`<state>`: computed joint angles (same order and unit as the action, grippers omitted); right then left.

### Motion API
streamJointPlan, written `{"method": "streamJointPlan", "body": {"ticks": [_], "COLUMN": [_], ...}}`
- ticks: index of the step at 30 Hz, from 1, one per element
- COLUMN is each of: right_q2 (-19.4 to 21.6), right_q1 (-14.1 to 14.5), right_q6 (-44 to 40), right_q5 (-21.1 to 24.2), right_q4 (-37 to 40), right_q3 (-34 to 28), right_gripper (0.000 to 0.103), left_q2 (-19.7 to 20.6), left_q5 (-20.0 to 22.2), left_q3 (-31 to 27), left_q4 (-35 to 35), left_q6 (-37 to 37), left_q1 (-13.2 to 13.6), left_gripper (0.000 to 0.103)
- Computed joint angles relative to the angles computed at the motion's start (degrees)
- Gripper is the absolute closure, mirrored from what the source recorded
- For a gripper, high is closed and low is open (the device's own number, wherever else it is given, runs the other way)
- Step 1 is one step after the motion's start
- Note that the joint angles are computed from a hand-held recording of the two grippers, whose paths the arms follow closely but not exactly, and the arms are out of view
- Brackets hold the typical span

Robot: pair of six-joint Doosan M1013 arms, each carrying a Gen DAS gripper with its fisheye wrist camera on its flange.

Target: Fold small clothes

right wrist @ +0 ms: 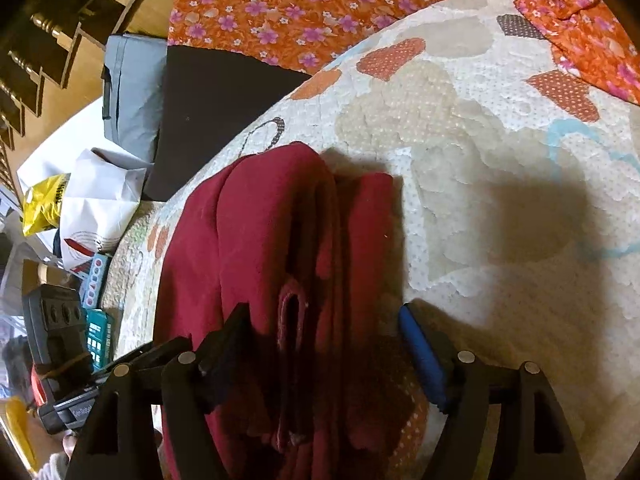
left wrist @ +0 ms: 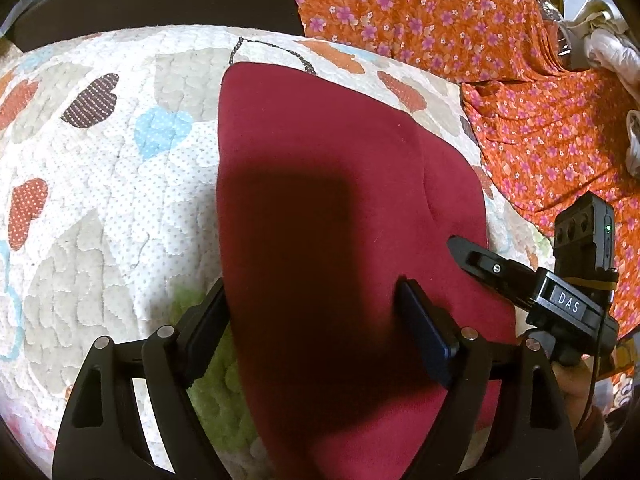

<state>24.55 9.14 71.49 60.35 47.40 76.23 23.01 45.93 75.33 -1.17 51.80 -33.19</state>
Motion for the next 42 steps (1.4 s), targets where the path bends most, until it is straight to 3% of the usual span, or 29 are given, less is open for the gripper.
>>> {"method": "streamJointPlan", "body": {"ticks": [3,5,6,10,17,21,23,25,31,35,39,42], "right_q2": [0.39,0.51,0.24,-1.45,-3.36,-3.57,-2.97,-3.39,-6.63,-5.82,-4.16,-4.84], "right_q1": [0.05,0.16,0.32,1.35,2.29,3.59,4.45,5.18,4.39,7.07,10.35,10.08], "right_q6": [-1.70,-2.64,-2.85,-4.64,-8.40,-6.85,-4.08,-2.93,-7.60,-11.25,-7.45,-7.39], "right_q5": [0.36,1.34,0.80,-1.31,1.89,3.94,5.47,4.51,-0.27,0.29,-3.10,-4.10], "right_q4": [2.13,2.80,2.19,-1.00,2.58,1.03,-3.24,-8.89,-6.19,-10.05,-23.18,-23.46], "right_q3": [-0.10,-0.43,-0.35,-0.16,0.01,0.69,-0.05,-0.27,0.85,-1.51,-2.10,-0.77], "right_gripper": [0.030,0.041,0.048,0.060,0.063,0.061,0.058,0.056,0.056,0.064,0.077,0.077], "left_q2": [-0.16,-0.45,-0.66,-1.71,-5.71,-6.78,-7.14,-7.90,-8.70,-8.45,-8.36,-8.23], "left_q5": [-1.31,-2.27,-2.60,-1.78,3.21,6.19,6.72,5.77,6.03,6.52,5.99,6.42], "left_q3": [0.59,1.11,1.35,1.43,3.44,5.27,6.33,7.37,8.08,7.95,8.08,8.12], "left_q4": [-1.09,-1.14,-1.31,0.00,4.00,4.25,4.67,5.53,11.06,13.70,14.53,16.75], "left_q6": [0.83,1.74,2.05,1.81,-2.42,-5.44,-7.00,-8.46,-12.58,-13.61,-13.91,-14.25], "left_q1": [0.11,0.07,0.08,-0.20,-1.26,-1.31,-1.29,-1.35,-2.71,-3.44,-3.59,-4.18], "left_gripper": [0.019,0.021,0.025,0.044,0.045,0.045,0.045,0.044,0.044,0.044,0.043,0.043]}}
